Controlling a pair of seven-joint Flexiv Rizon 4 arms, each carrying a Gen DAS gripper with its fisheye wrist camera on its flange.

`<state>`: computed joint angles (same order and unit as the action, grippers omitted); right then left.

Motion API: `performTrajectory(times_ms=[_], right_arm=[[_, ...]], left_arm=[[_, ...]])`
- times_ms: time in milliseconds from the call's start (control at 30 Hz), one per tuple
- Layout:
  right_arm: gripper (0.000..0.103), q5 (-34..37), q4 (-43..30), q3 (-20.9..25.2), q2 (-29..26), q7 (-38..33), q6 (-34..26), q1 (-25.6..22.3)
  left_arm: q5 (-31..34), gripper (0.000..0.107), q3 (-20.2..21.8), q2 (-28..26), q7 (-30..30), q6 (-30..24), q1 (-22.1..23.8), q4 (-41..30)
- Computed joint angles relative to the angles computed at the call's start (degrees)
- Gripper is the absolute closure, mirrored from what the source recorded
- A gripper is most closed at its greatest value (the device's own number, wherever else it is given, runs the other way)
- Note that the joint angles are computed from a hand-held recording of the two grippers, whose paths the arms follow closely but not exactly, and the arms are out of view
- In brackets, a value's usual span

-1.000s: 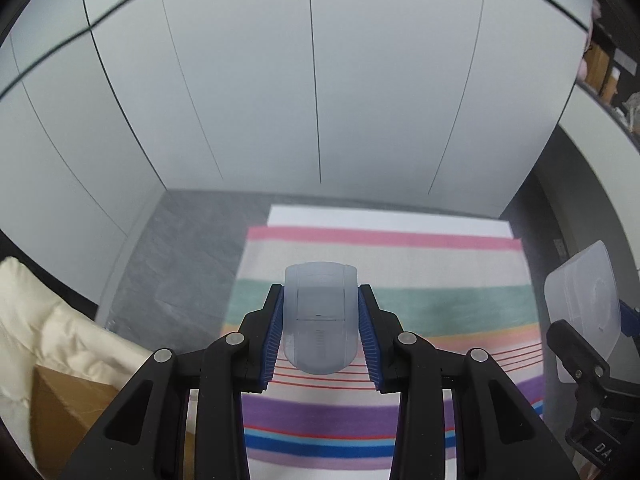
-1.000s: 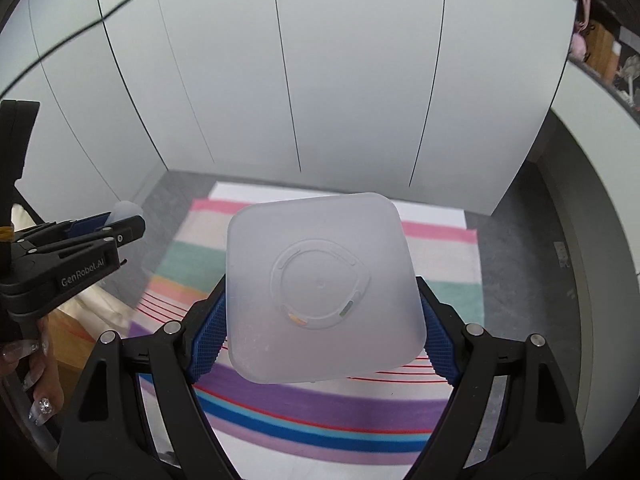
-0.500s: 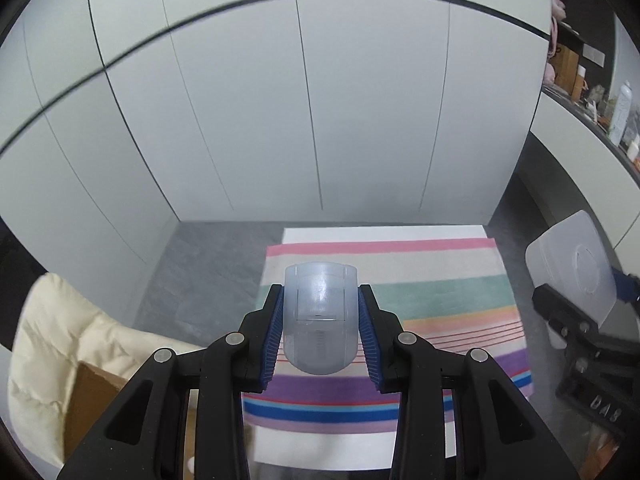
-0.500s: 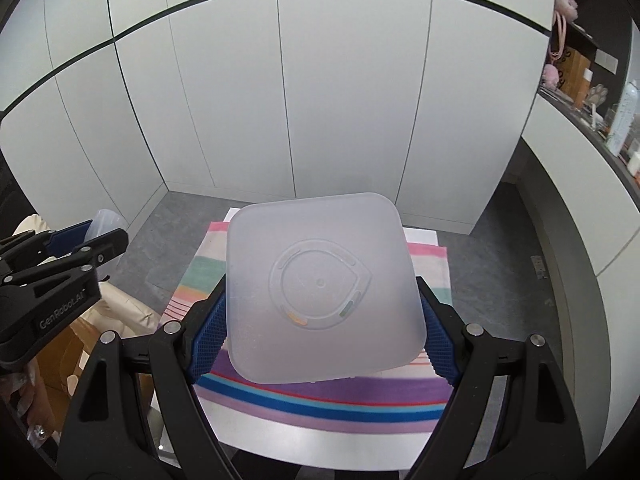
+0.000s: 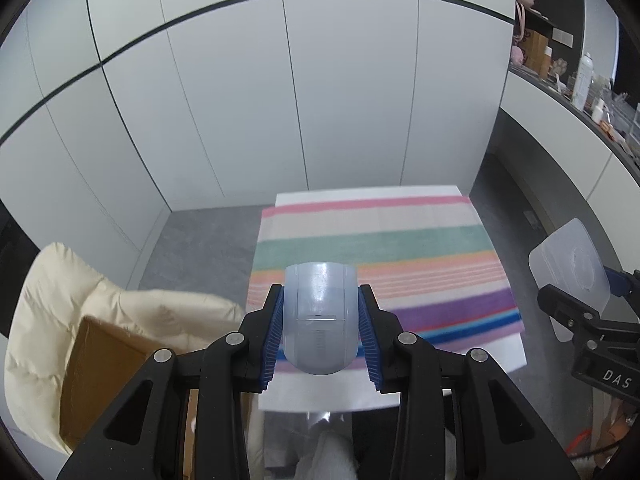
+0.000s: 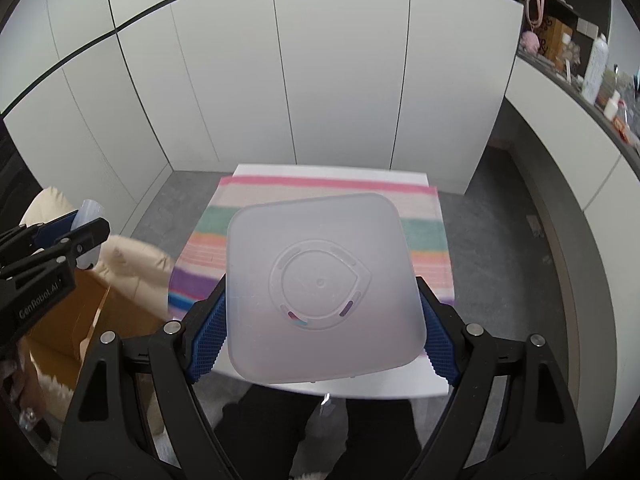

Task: Organize objects
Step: 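Lift the white item and square container and carry both toward the box, then lower both tools into the box and open them to drop the items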

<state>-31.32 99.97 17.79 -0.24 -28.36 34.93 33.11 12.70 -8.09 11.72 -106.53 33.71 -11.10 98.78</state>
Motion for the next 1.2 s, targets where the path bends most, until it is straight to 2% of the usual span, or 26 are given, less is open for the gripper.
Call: performTrajectory(times_ms=[133, 333, 533, 733, 933, 1200], right_arm=[[0.018, 1.8, 1.1, 0.7, 1.1, -0.9, -0.7, 0.2], [0.018, 0.3, -0.6, 1.3, 0.1, -0.2, -2.8, 1.6], [0.018, -1.2, -4.8, 1.0, -3.7, -1.2, -3.1, 4.2], [0.018, -2.2, -12.3, 0.5, -10.7, -5.8, -3.8, 9.6], [0.018, -1.1, -21.7, -1.0, -19.0, -10.8, -2.4, 16.6], [0.018, 3.6, -39.1, -3.3, -31.9, -21.0, -4.6, 26.0]], left_arm=[[-1.5, 0.071, 0.9, 1.6, 0.5, 0.0, 0.0, 2.2], [-3.7, 0.071, 2.2, 3.6, 1.3, 1.2, 1.1, 4.4], [-4.7, 0.071, 4.0, 6.5, 2.2, 0.9, 3.7, 6.8], [-5.3, 0.071, 6.8, 11.6, 2.8, -0.4, 7.5, 11.1], [-3.7, 0.071, 9.7, 17.8, 4.4, -4.3, 13.3, 14.7], [-2.1, 0.07, 14.0, 23.0, 6.5, -7.0, 21.6, 18.2]])
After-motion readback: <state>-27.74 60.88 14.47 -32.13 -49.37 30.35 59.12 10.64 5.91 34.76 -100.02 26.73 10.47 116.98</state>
